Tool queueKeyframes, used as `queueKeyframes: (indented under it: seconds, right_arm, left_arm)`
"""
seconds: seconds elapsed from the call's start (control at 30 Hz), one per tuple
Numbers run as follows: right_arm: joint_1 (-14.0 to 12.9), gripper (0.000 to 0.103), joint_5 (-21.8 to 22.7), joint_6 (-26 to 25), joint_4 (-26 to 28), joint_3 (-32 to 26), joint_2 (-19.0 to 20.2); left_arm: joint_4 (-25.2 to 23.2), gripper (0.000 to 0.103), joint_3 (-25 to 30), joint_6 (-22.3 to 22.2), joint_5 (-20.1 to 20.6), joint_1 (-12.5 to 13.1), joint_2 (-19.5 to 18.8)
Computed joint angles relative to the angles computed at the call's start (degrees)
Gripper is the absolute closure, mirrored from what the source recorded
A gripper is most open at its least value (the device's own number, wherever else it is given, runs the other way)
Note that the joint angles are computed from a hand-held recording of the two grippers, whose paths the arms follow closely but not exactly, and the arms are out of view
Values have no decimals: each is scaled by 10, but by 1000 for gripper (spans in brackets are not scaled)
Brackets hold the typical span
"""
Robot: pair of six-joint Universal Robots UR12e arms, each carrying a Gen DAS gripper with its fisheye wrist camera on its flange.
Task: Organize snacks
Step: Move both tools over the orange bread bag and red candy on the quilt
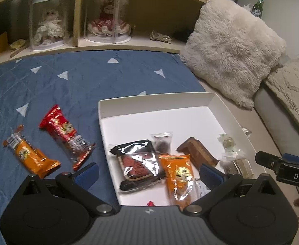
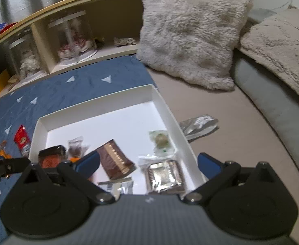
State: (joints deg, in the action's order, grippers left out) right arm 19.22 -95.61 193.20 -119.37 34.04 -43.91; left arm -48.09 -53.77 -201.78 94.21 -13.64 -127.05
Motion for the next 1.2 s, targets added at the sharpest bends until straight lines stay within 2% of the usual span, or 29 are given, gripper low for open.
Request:
queueKeyframes:
  seconds: [0.17,0.37,0.5,0.73,0.87,1.03,1.2]
  right_arm:
    - [6,1,-6,-17,-6,-9,7]
    - [15,1,9,-49,8,-41,27]
    - [21,1,24,-64,-3,-56,39]
    - [28,1,62,-82,-2,-101,72]
    - [33,0,82,-99,-43,-109,85]
    - [42,0,119,-163,-72,-129,106]
    - [56,0,143,-249,-59,-197,148]
  left_arm:
    - [12,0,-32,-4,12,7,19]
    - [23,0,-73,-28,35,19,44]
    - [30,0,-100,-50,54,28,58]
    - [53,0,-144,-117,76,46,74]
    - [58,0,-155,-169,79,57,74]
    - [69,0,-159,-225,67,69,66]
    - [74,0,-146,-254,74,77,50]
